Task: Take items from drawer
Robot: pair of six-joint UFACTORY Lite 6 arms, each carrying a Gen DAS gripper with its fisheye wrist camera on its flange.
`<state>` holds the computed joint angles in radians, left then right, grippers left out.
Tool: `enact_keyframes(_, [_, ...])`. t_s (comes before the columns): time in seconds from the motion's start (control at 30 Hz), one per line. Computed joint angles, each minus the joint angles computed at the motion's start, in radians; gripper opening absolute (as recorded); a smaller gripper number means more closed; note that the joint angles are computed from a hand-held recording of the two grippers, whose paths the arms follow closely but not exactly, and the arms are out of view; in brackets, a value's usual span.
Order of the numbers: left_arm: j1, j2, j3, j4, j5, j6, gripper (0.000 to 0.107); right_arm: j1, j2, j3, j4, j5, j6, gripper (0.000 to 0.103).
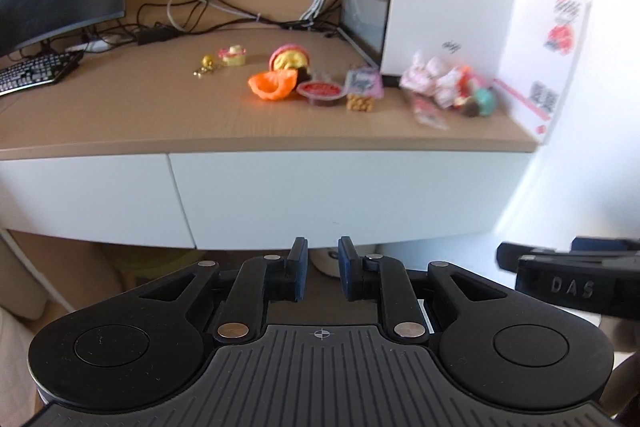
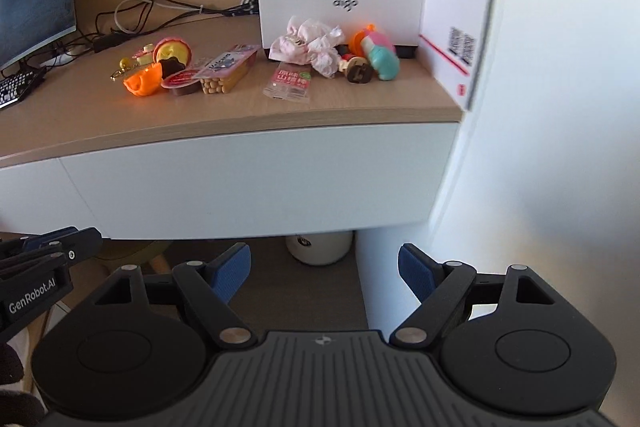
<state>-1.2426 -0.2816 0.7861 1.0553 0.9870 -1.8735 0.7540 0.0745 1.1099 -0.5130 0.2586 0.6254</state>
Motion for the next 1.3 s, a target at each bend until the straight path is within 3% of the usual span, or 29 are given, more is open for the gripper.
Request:
enact_keyframes(0.07, [-0.079,-0.042,0.039,-0.054,0.077,0.054,0.019,0.022,-0.105,-0.023,0.112,0.093,-0.085,0.082])
enact_keyframes(0.27, [-0.313,-0.020,0.167,-0.116,0.290,0.038,0.019,0.048,-0.334,-0.050,0.199,0.273,-0.224,0.082])
enact_keyframes(0.47, [-0.375,0.029,0.252,-0.158,0.365,0.012,0.019,-0.039,-0.502,-0.088,0.389,0.378,-0.490,0.082])
enact_keyframes(0.57, [-0.370,0.065,0.283,-0.169,0.383,-0.003,0.019,-0.053,-0.542,-0.117,0.399,0.379,-0.539,0.082])
enact_keyframes(0.93, [-0.355,0.149,0.357,-0.171,0.357,-0.030,0.019,-0.160,-0.417,-0.036,0.596,0.436,-0.719,0.082])
enact_keyframes(1.3, [-0.379,0.147,0.355,-0.191,0.367,-0.023,0.019,-0.110,-0.426,-0.034,0.536,0.452,-0.662,0.082])
